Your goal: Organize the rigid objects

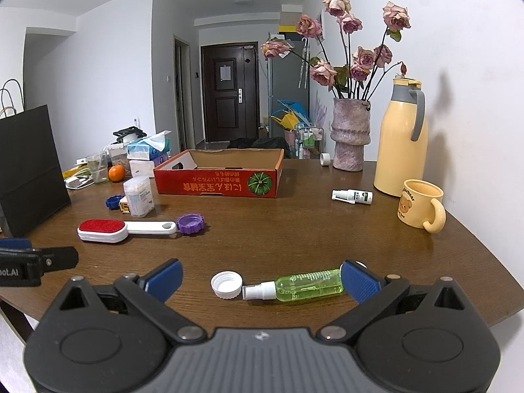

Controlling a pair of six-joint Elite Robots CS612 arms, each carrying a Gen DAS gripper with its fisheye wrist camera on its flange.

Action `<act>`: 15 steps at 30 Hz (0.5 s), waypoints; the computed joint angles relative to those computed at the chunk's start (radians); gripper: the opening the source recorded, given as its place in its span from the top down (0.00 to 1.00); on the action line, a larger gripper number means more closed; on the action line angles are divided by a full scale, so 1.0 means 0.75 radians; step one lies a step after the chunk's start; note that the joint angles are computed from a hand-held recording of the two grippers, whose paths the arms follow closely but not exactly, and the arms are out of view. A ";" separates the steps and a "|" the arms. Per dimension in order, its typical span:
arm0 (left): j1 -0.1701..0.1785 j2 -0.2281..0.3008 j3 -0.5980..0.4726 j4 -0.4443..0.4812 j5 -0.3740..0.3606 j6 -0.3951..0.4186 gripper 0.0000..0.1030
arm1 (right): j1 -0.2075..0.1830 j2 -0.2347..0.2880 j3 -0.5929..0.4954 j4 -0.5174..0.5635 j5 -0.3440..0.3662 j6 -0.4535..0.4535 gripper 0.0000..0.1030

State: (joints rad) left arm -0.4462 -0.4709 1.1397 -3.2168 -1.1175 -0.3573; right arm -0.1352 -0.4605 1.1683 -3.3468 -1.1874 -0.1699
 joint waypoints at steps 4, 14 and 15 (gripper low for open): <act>0.005 0.019 -0.034 0.024 -0.003 -0.001 0.00 | 0.003 0.016 -0.028 0.021 -0.012 -0.017 0.00; 0.020 0.082 -0.138 0.085 -0.034 -0.026 0.00 | 0.006 0.071 -0.118 0.094 -0.045 -0.033 0.00; 0.021 0.088 -0.150 0.093 -0.036 -0.026 0.00 | 0.006 0.078 -0.131 0.105 -0.050 -0.035 0.00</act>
